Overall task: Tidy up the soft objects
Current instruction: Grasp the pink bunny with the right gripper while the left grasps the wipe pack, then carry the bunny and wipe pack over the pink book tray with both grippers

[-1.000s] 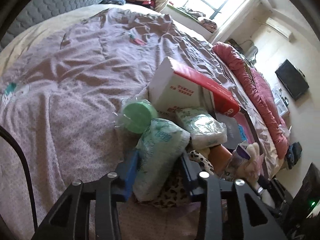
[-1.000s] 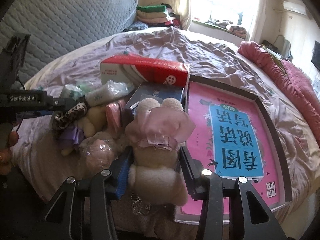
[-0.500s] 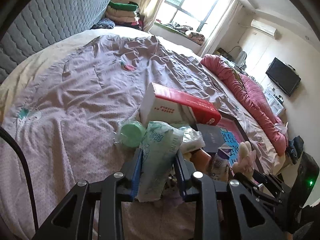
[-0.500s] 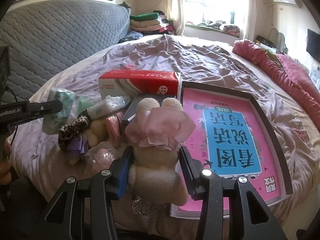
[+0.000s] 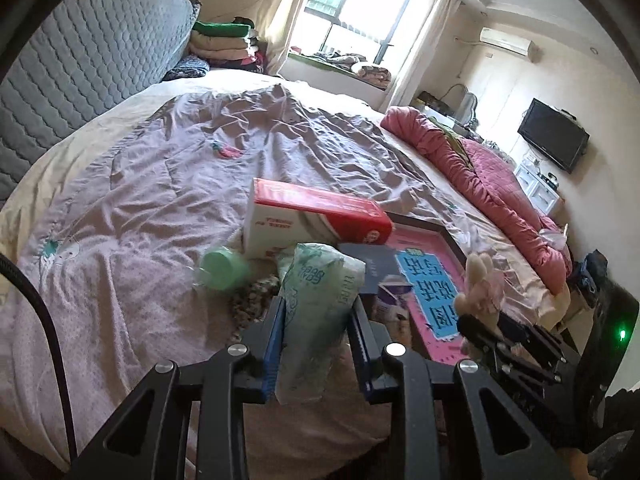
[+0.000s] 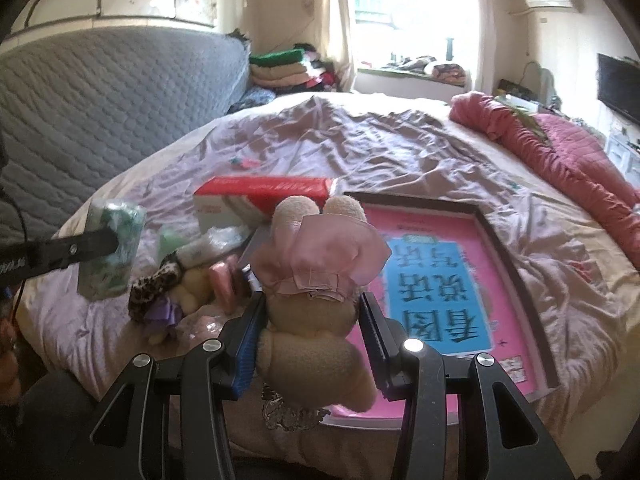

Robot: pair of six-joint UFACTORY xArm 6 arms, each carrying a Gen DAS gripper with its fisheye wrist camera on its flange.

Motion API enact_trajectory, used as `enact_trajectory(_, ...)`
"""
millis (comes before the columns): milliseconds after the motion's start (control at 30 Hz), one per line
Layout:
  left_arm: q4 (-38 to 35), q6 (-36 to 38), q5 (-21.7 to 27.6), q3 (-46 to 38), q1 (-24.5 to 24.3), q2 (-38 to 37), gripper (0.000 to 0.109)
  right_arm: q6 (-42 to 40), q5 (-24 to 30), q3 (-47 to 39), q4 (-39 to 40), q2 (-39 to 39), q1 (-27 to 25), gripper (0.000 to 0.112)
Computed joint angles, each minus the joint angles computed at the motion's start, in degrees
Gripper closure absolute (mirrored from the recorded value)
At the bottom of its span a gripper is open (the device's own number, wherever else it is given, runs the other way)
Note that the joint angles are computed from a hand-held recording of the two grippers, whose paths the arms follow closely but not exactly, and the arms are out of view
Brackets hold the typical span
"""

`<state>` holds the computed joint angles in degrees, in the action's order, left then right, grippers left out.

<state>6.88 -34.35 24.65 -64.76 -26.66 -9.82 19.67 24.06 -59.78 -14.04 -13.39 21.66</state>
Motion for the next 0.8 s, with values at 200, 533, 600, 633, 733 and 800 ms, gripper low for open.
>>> enact_trajectory(200, 2.06, -1.22, 3.74, -3.39, -3.18, 1.41, 0.078, -0.6, -0.73, 1.64, 1.99, -2.38, -1.59, 0.064)
enact_trajectory(533, 5.16, -1.29, 7.44, -11.8, -7.55, 6.7, 0.078, -5.8, -2.83, 4.28, 7.88, -5.52, -3.96, 0.064)
enact_trajectory(600, 3.96, -0.29, 8.48, -14.08, -8.27, 8.35, 0.078, -5.54, -2.39, 4.67, 7.83, -5.89, -4.59, 0.064)
enact_trajectory(633, 3.77, -0.22, 8.97, -15.18, -8.62, 9.09, 0.078, -5.36, -2.38, 4.92, 7.86, -6.11, -4.95, 0.064)
enact_trajectory(733, 4.14, 0.31, 10.26, -18.72, -9.91, 11.44, 0.078, -4.93, -2.57, 5.31, 7.92, -6.51, -6.25, 0.064)
enact_trajectory(800, 3.83, 1.0, 11.3, -21.62, -10.61, 13.36, 0.078, -4.85, -2.64, 5.42, 7.73, -6.79, -6.99, 0.064)
